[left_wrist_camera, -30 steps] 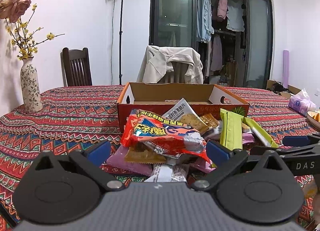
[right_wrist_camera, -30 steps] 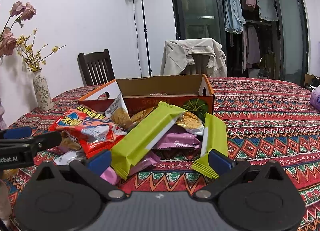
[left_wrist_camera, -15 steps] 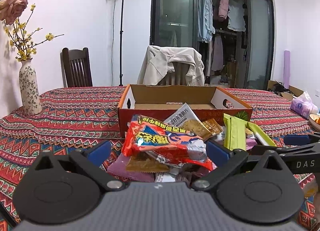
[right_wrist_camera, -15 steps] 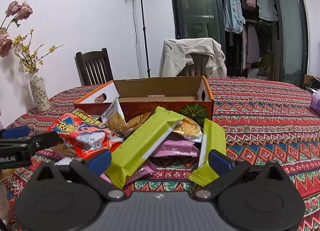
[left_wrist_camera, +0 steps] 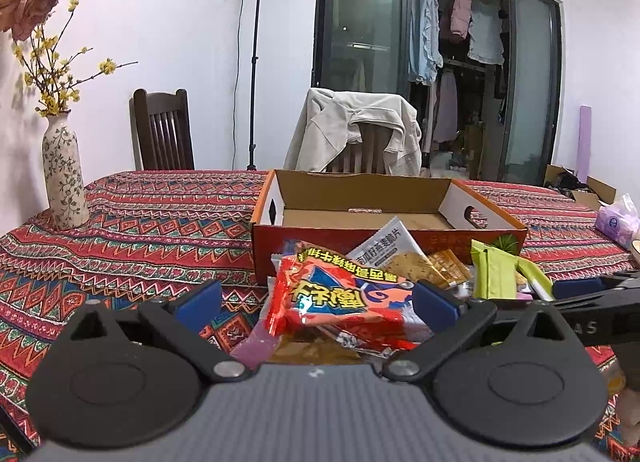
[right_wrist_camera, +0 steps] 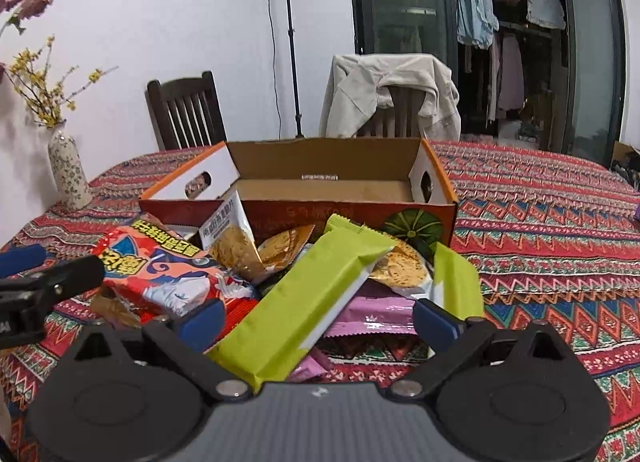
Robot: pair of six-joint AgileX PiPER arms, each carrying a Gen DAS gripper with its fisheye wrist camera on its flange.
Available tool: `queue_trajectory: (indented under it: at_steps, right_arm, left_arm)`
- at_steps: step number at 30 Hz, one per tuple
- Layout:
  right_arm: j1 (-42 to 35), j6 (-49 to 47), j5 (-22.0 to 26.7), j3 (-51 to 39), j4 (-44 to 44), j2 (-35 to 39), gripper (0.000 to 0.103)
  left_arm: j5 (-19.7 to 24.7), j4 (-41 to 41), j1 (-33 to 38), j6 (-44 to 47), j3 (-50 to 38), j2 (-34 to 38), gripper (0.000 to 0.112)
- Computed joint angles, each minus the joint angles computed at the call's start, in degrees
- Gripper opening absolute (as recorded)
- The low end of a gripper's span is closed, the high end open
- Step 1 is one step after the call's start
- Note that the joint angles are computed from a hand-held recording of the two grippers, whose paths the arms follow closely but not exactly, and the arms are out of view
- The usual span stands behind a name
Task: Organize snacks
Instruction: 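Grasp a lime-green bar with the right tool while the left tool grasps the chip bag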
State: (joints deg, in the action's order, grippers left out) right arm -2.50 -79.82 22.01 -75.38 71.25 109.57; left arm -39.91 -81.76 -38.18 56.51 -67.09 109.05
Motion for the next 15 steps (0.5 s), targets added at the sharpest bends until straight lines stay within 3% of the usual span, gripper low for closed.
queue_trajectory:
  at_steps: [7,12,15]
  right_arm:
    - [3.34,20.65,-0.76,-7.05,-17.33,4.54,0.077]
    - [4.26,17.91,-1.25,-6.24,-19.06,4.52,0.068]
    - [2.63,14.38,0.14,-5.68,-16.73,3.79,0.052]
  left_arm:
    - [1.24,-2.75,1.23,2.21,-1.35,0.69,0.103]
    - [1.67,-5.24,1.46,5.02,-2.54,1.03,0.103]
    - [1.88,-6.78,1.38,6.94,-3.61,1.4,0.103]
